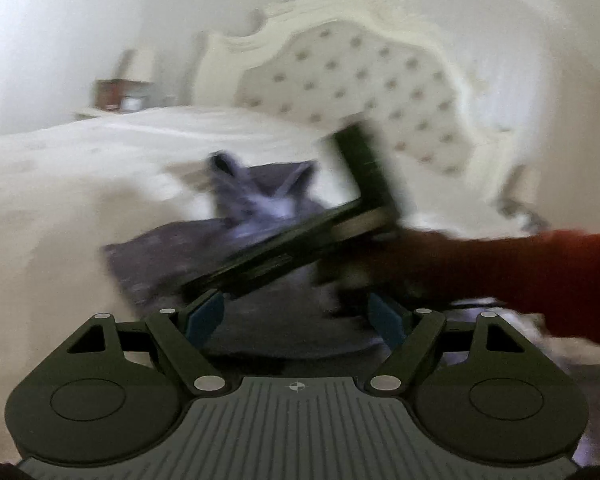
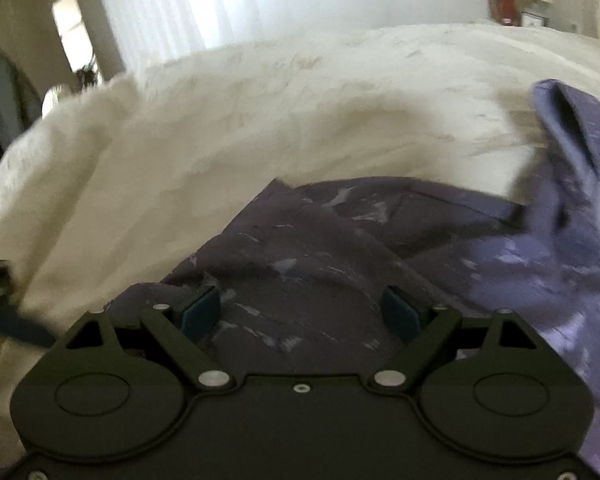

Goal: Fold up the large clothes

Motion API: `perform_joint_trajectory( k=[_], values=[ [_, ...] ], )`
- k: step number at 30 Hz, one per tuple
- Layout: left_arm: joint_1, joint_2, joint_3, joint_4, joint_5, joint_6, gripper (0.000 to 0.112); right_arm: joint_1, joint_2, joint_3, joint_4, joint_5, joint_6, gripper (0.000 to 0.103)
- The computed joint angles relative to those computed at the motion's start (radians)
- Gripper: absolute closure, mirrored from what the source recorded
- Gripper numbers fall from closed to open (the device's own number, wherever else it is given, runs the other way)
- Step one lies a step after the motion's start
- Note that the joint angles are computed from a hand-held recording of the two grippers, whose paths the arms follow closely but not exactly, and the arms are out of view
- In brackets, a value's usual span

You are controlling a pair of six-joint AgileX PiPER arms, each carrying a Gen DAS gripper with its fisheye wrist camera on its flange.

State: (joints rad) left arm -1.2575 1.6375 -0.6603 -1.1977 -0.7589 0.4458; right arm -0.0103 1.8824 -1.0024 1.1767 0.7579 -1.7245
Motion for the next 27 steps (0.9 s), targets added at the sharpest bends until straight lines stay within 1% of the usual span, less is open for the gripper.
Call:
perform_joint_trajectory(
  k=[2, 5, 6, 8, 10, 11, 12, 13, 18, 20, 22, 23, 27],
  values=[
    [0.007, 0.036, -0.045, -0.079, -0.019, 0.059, 0.034, -0.047, -0.015, 0.022, 0.033, 0.016, -0.037, 0.015],
    [0.007, 0.043, -0.056, -0.090, -0.066, 0.068, 0.034, -0.086, -0.021, 0.033, 0.064, 0.016, -0.058, 0.015],
    [0.013, 0.050, -0.066, -0.096, -0.069, 0.077, 0.034, -0.099, -0.024, 0.039, 0.067, 0.017, -0.059, 0.015],
    [0.033, 0.055, -0.071, -0.129, -0.041, 0.093, 0.034, -0.111, -0.032, 0.049, 0.066, 0.007, -0.062, 0.015],
    [0.055, 0.056, -0.081, -0.210, 0.018, 0.130, 0.034, -0.113, -0.039, 0.057, 0.070, -0.005, -0.067, 0.015],
    [0.078, 0.055, -0.084, -0.251, 0.067, 0.148, 0.034, -0.118, -0.036, 0.049, 0.063, -0.003, -0.063, 0.015],
    [0.105, 0.057, -0.079, -0.259, 0.114, 0.137, 0.034, -0.115, -0.038, 0.050, 0.067, -0.011, -0.063, 0.015],
    [0.119, 0.060, -0.070, -0.262, 0.139, 0.113, 0.034, -0.110, -0.041, 0.050, 0.071, -0.020, -0.062, 0.015],
    [0.101, 0.049, -0.060, -0.315, 0.127, 0.129, 0.034, -0.057, -0.064, 0.050, 0.108, -0.056, -0.080, 0.015],
    [0.110, 0.079, -0.092, -0.329, 0.133, 0.152, 0.034, -0.020, -0.063, 0.033, 0.115, -0.069, -0.066, 0.015],
    [0.110, 0.091, -0.108, -0.351, 0.130, 0.190, 0.033, 0.033, -0.055, 0.015, 0.118, -0.103, -0.053, 0.014],
    [0.115, 0.098, -0.118, -0.357, 0.132, 0.205, 0.033, 0.065, -0.048, 0.008, 0.120, -0.135, -0.054, 0.014],
    [0.108, 0.109, -0.122, -0.348, 0.126, 0.193, 0.030, 0.193, 0.028, -0.042, 0.045, -0.307, 0.052, 0.014]
  ],
)
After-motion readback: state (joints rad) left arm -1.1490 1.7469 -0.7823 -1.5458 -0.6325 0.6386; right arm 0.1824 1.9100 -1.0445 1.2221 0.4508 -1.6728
